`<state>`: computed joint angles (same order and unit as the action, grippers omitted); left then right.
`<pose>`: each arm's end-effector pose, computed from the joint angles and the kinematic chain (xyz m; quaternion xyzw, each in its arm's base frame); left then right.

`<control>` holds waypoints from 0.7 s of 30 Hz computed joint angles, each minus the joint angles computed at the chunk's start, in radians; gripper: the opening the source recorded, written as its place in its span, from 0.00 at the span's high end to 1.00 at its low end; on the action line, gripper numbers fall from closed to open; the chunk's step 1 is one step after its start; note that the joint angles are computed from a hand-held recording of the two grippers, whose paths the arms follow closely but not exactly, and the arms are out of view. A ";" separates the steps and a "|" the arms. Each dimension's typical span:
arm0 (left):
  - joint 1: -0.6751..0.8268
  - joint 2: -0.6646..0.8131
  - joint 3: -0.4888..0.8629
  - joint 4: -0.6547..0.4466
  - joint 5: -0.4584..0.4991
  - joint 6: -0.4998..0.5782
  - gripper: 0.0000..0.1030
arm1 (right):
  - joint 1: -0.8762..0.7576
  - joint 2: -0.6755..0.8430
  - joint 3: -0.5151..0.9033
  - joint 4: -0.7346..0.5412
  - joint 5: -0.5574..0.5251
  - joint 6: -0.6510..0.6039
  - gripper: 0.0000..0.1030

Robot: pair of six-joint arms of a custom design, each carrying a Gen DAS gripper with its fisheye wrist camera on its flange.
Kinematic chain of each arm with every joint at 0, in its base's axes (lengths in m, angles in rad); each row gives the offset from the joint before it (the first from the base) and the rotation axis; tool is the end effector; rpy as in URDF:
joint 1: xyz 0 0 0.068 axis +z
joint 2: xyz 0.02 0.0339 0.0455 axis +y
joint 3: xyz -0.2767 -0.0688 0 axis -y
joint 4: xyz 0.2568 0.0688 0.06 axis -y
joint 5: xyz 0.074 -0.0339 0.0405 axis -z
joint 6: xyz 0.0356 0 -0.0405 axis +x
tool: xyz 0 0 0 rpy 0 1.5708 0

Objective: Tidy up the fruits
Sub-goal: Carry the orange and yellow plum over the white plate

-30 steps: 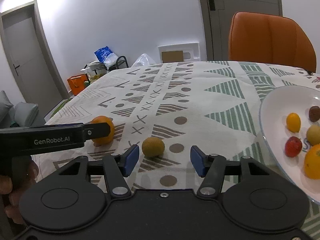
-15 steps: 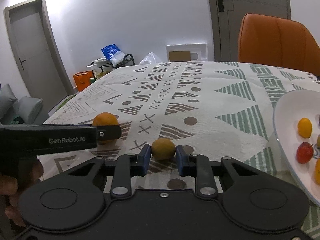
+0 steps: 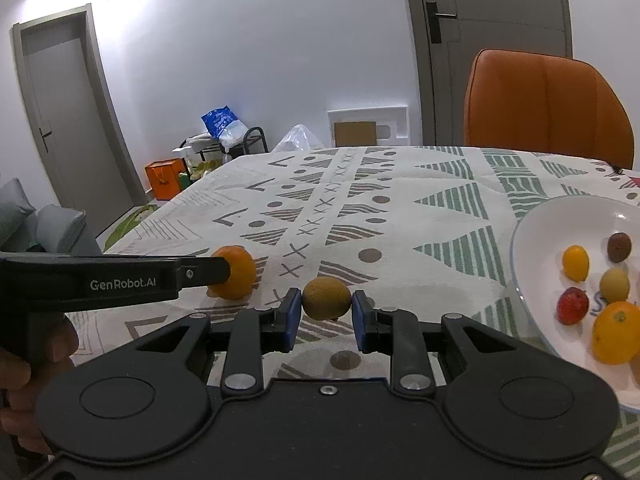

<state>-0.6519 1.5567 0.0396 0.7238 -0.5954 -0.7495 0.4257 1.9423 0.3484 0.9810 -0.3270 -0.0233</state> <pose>0.1412 -0.0826 0.0632 -0.1542 0.8782 -0.0261 0.4520 0.2344 0.1189 0.0512 -0.2681 0.8370 0.2324 0.4167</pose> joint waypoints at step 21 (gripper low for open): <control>0.136 0.139 0.080 0.018 0.079 0.014 0.38 | -0.057 0.022 0.001 0.008 -0.006 0.004 0.75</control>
